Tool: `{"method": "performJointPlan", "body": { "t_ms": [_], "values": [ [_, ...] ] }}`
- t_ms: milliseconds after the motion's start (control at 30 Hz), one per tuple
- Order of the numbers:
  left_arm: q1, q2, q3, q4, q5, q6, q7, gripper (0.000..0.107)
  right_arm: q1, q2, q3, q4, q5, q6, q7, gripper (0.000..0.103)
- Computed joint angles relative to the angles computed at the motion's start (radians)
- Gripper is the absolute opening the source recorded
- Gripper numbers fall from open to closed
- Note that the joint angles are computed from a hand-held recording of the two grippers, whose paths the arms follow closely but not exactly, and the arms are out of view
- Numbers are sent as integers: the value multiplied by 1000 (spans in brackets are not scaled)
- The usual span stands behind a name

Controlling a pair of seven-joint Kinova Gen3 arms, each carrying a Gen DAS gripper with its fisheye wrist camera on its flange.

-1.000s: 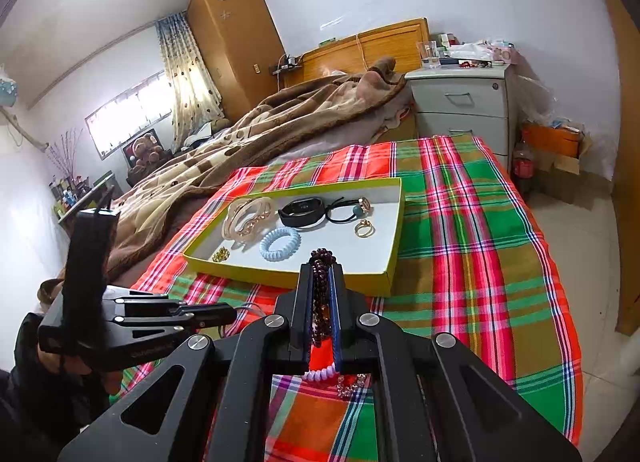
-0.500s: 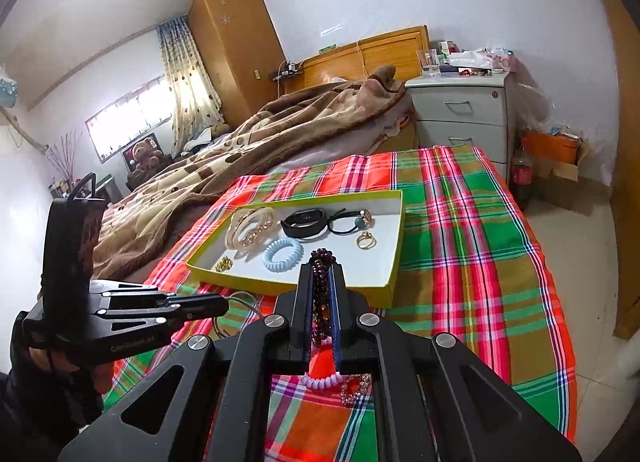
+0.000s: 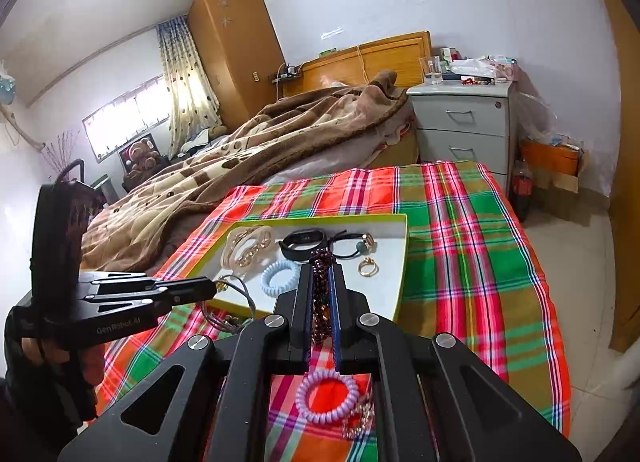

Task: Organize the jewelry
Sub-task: 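Carry the grey hair ties with the left tool while the right tool lowers the beaded bracelets into the box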

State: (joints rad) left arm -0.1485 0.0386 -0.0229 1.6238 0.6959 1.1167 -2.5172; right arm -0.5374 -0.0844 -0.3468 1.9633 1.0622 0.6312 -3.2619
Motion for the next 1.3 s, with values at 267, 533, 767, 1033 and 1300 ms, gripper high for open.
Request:
{"method": "performJointPlan", "body": {
  "t_ms": [267, 533, 767, 1033, 1300],
  "values": [
    [5, 51, 22, -72, 1, -16, 33, 2, 11, 48, 48, -57, -42, -30, 86, 7],
    [15, 129, 58, -143, -38, -35, 96, 2, 14, 108, 109, -97, -124, -90, 182, 7],
    [30, 183, 90, -180, -91, -54, 147, 2, 16, 159, 166, -119, -242, -156, 297, 7],
    [50, 226, 113, -200, -153, -77, 189, 2, 21, 196, 219, -138, -394, -186, 438, 7],
    [70, 241, 123, -197, -208, -103, 223, 2, -16, 235, 244, -188, -427, -83, 494, 7]
  ]
}}
